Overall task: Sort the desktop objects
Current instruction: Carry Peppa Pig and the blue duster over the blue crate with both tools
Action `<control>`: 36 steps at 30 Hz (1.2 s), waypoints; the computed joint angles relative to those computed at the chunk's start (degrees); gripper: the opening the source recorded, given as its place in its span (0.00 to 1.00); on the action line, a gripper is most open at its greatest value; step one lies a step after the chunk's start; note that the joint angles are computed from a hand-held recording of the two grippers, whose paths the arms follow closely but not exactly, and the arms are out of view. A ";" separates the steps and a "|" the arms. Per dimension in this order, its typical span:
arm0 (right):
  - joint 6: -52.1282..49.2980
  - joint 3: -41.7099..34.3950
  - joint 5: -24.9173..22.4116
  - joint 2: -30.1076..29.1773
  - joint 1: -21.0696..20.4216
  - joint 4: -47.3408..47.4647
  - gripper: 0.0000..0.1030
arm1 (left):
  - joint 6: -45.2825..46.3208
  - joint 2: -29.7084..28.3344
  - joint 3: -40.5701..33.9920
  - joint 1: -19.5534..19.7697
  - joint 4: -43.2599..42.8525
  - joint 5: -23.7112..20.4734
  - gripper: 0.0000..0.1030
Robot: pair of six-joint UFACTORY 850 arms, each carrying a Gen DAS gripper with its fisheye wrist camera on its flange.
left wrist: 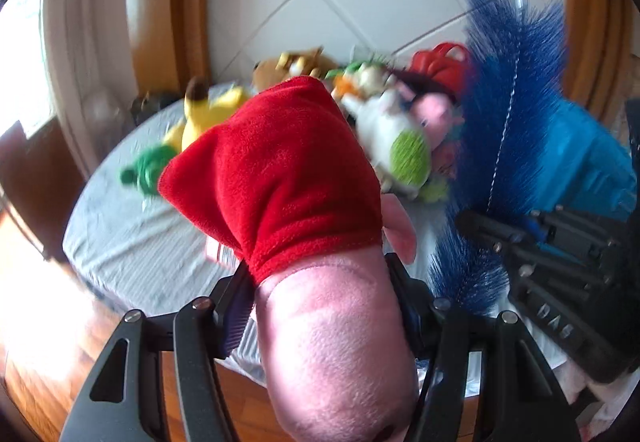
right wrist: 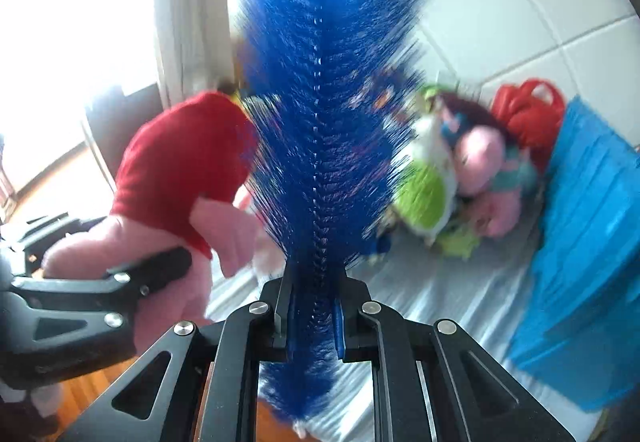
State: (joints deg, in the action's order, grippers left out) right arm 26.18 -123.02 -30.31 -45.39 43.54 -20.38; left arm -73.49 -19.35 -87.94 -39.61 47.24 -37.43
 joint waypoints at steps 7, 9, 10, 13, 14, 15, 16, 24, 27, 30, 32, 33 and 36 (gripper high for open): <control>18.42 5.61 0.52 7.35 2.69 -17.35 0.13 | 3.84 1.97 -1.67 -1.18 1.70 1.16 0.58; 25.00 9.26 0.08 10.39 3.14 -23.38 0.13 | 5.37 2.29 -1.91 -1.64 1.51 2.18 0.58; 28.17 11.03 -0.73 11.79 3.39 -26.23 0.13 | 6.22 2.36 -2.03 -1.89 1.30 2.81 0.58; 35.43 15.27 -2.82 15.00 3.73 -31.86 0.13 | 9.22 2.06 -2.56 -2.69 -0.25 5.12 0.58; 38.07 17.09 -3.48 16.19 3.85 -33.61 0.13 | 10.44 1.82 -2.85 -3.02 -1.09 5.84 0.58; 40.52 18.86 -4.29 17.37 3.99 -35.20 0.13 | 11.87 1.56 -3.19 -3.33 -2.10 6.53 0.58; 42.81 20.72 -5.51 18.65 4.24 -36.67 0.13 | 13.68 1.25 -3.62 -3.62 -3.45 7.14 0.58; 55.72 33.67 -15.98 28.24 5.95 -42.78 0.13 | 29.93 -3.03 -9.57 -6.33 -15.73 11.28 0.58; 59.62 37.84 -20.55 31.71 6.66 -43.72 0.13 | 36.55 -4.87 -12.04 -7.28 -21.24 11.97 0.58; 62.85 41.43 -24.19 34.61 6.98 -44.25 0.13 | 42.38 -6.67 -14.64 -8.46 -25.94 12.06 0.58; 64.32 43.39 -26.60 36.43 7.48 -44.07 0.13 | 45.60 -7.96 -16.75 -9.15 -28.56 11.66 0.58; 65.18 44.48 -27.72 37.30 7.64 -44.03 0.13 | 46.95 -8.59 -17.88 -9.55 -29.64 11.33 0.58; 66.30 45.95 -28.80 38.55 7.13 -43.99 0.13 | 50.94 -10.28 -20.82 -10.12 -32.75 10.40 0.58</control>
